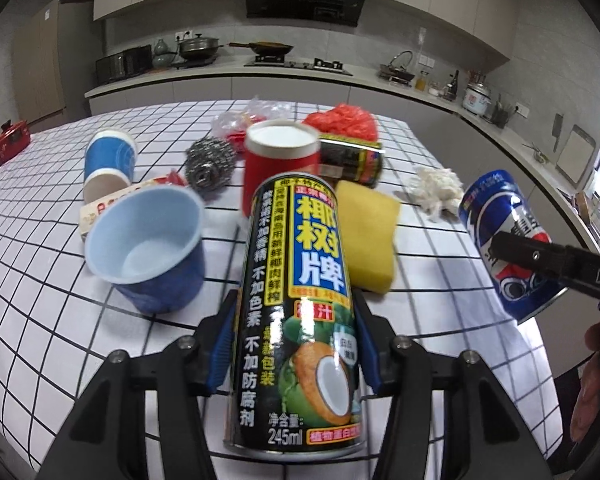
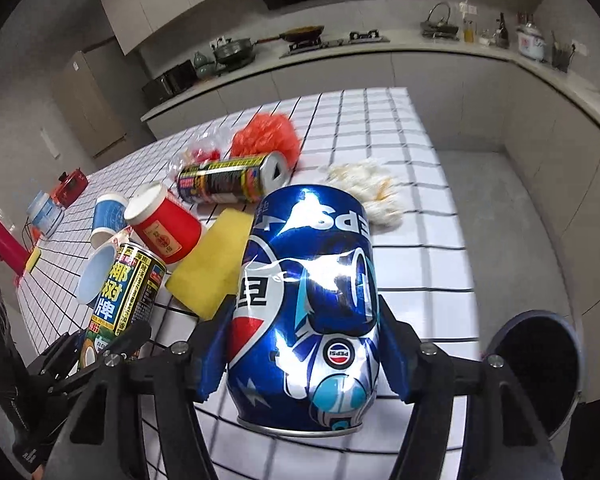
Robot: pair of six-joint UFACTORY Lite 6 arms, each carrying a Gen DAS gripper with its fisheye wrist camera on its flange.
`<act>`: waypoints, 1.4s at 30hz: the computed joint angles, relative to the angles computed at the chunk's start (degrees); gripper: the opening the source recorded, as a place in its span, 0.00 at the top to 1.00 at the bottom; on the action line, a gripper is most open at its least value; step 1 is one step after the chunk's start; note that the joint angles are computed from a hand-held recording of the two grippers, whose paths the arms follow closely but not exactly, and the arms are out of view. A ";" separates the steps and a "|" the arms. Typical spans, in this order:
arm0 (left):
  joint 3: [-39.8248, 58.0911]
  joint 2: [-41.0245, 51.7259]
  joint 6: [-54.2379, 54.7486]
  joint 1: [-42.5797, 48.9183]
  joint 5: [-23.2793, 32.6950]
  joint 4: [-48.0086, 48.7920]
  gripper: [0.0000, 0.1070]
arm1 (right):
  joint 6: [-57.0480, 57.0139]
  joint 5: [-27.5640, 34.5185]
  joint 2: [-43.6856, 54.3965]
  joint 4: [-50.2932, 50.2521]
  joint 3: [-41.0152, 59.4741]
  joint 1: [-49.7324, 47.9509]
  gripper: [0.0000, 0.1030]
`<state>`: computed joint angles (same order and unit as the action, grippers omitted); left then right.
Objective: Collect trash
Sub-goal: 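Carry both cans over the black bin and open both tools to drop them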
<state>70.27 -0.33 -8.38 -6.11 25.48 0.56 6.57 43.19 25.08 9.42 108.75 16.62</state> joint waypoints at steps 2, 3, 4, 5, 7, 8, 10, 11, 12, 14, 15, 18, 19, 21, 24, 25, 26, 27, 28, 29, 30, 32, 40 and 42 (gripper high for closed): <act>1.14 0.27 -1.89 -1.82 0.51 1.07 0.50 | -1.97 -0.64 -4.55 0.06 -3.98 -2.00 0.36; 1.40 0.08 -3.40 -3.46 0.70 1.93 0.50 | -2.95 -0.57 -6.62 -0.01 -5.62 -3.29 0.36; 2.28 0.48 -4.10 -4.57 1.07 2.29 0.50 | -4.10 -0.75 -8.30 0.54 -7.24 -4.49 0.36; 2.83 0.73 -5.25 -5.90 1.26 3.10 0.50 | -6.02 -0.87 -10.44 1.75 -9.28 -6.40 0.36; 3.77 1.15 -8.61 -9.28 1.52 5.81 0.50 | -10.41 -0.77 -15.10 3.73 -13.72 -11.23 0.35; 4.28 1.44 -10.67 -11.07 1.72 7.40 0.50 | -13.15 -0.85 -17.09 4.98 -15.79 -13.91 0.35; 6.05 2.77 -14.64 -14.66 2.49 10.20 0.50 | -19.04 -0.62 -20.64 7.75 -19.41 -19.52 0.35; 6.67 3.41 -17.32 -16.63 2.79 12.37 0.50 | -22.60 -0.15 -21.84 9.68 -20.65 -22.59 0.35; 7.52 4.18 -19.84 -18.54 3.22 14.31 0.50 | -26.36 0.50 -22.85 11.63 -21.80 -25.88 0.35; 9.85 6.31 -25.22 -22.70 4.19 18.36 0.50 | -34.03 2.50 -23.23 15.74 -22.64 -32.53 0.35; 11.24 7.56 -27.68 -24.43 4.92 20.22 0.50 | -37.89 3.59 -23.01 17.89 -22.74 -35.96 0.35; 17.18 12.70 -34.64 -30.05 7.74 25.04 0.50 | -48.29 7.43 -20.55 23.84 -21.48 -45.10 0.35; 20.07 15.23 -36.86 -32.22 9.03 26.42 0.50 | -52.19 8.92 -19.08 25.88 -20.59 -48.40 0.35; 25.84 19.96 -39.90 -35.69 11.39 28.03 0.50 | -59.08 12.38 -15.48 29.25 -18.08 -53.87 0.35; 38.30 29.76 -41.92 -40.78 15.50 28.51 0.50 | -68.93 16.03 -10.42 32.02 -14.92 -60.06 0.35; 43.43 33.72 -41.80 -42.22 17.07 27.67 0.50 | -71.09 17.45 -8.09 32.35 -12.89 -61.68 0.35; 46.96 36.63 -42.50 -43.70 18.17 27.97 0.50 | -72.49 18.37 -6.43 32.58 -11.60 -62.63 0.35; 51.06 39.90 -42.82 -44.97 19.54 28.15 0.50 | -75.15 20.31 -3.25 32.94 -8.58 -64.64 0.35; 55.69 43.65 -42.92 -46.23 21.04 27.81 0.50 | -77.09 21.17 -1.29 33.08 -6.95 -65.91 0.35; 59.27 46.73 -42.64 -46.87 21.92 27.12 0.50 | -79.01 22.45 1.18 33.16 -4.80 -67.44 0.35; 62.12 49.17 -42.84 -47.63 22.72 26.97 0.50 | -80.61 24.04 3.84 33.25 -2.39 -68.79 0.35; 67.50 54.53 -42.24 -48.32 23.74 26.02 0.50 | -83.24 25.84 7.86 33.20 0.96 -70.10 0.35; 66.77 61.38 -44.92 -47.62 18.11 23.26 0.50 | -89.71 31.48 25.57 29.73 14.17 -69.42 0.35; 67.68 63.10 -44.58 -47.12 16.68 22.37 0.50 | -89.37 33.98 31.66 28.97 21.06 -68.62 0.35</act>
<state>137.95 62.77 -52.95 -53.23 42.16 22.94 -82.80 77.17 56.75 38.38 129.81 -52.00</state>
